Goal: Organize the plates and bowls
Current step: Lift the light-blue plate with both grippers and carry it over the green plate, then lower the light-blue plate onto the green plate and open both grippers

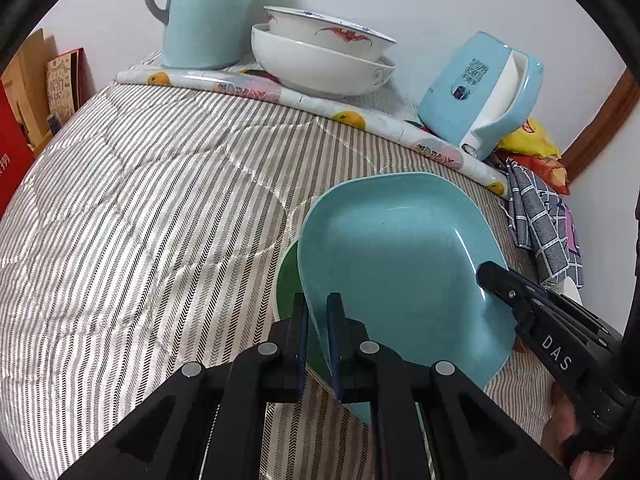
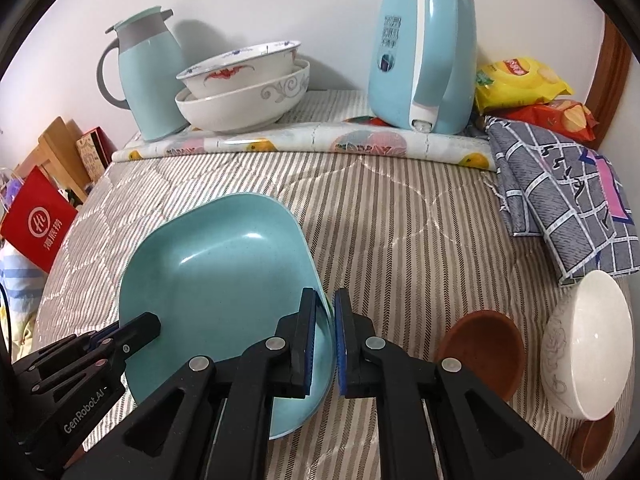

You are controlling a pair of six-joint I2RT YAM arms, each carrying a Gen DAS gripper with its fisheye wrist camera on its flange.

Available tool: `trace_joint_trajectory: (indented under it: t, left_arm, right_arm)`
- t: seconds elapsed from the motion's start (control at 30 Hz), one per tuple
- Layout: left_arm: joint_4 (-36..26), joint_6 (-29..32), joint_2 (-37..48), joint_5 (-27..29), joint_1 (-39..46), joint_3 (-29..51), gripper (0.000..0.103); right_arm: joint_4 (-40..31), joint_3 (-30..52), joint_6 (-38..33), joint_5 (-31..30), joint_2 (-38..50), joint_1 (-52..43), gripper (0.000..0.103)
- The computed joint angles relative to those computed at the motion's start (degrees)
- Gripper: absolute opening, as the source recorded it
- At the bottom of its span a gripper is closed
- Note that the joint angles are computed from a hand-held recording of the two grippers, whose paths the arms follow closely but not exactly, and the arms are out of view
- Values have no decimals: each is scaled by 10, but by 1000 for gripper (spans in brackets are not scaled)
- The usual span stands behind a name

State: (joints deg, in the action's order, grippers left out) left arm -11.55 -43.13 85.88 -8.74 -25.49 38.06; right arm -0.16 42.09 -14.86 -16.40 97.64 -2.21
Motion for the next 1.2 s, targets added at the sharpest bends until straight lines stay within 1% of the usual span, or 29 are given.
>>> trace_joint_trajectory:
  t: [0.3, 0.37, 0.4, 0.43, 0.5, 0.63, 0.67, 0.73, 0.8, 0.83, 0.9, 0.93, 1.0, 1.03, 1.2]
  left_arm:
    - [-2, -4, -2, -2, -11, -2, 13]
    - [-1, -4, -2, 3, -11, -3, 13]
    - [0, -4, -3, 6, -11, -4, 14]
    - [2, -3, -5, 11, -9, -6, 14]
    - [1, -5, -8, 18, -7, -8, 15]
    - [-4, -11, -18, 26, -9, -10, 18]
    - [-6, -12, -21, 26, -11, -11, 21]
    - [-11, -18, -29, 29, -15, -12, 25]
    - [-14, -20, -36, 34, -19, -11, 36]
    - [-16, -21, -41, 34, -24, -12, 39]
    - [-24, -24, -49, 24, -36, -10, 48]
    - [-29, -26, -53, 18, -43, -8, 50]
    - [-49, -31, -52, 9, -54, 2, 63]
    - [-59, -32, -49, 7, -58, 6, 63]
    - [-64, -47, -59, 2, -77, -1, 63]
  right_arm:
    - [-5, 22, -6, 18, 18, 12, 14]
    - [-13, 23, -9, 14, 13, 11, 19]
    - [-13, 20, -9, 11, 7, 11, 24]
    - [-12, 16, -8, 11, 1, 10, 32]
    - [-7, 5, -7, 14, -14, 10, 41]
    - [-18, -16, -12, 12, -54, -2, 43]
    - [-19, -21, -14, 9, -61, -6, 43]
    - [-23, -36, -19, 2, -86, -18, 47]
    - [-28, -46, -26, -2, -100, -28, 48]
    - [-29, -50, -30, -3, -105, -32, 48]
    - [-32, -57, -35, -6, -113, -42, 48]
    - [-34, -61, -37, -10, -117, -49, 48]
    - [-39, -66, -41, -19, -123, -61, 48]
    - [-43, -70, -44, -25, -127, -68, 48]
    - [-54, -89, -66, -38, -156, -95, 48]
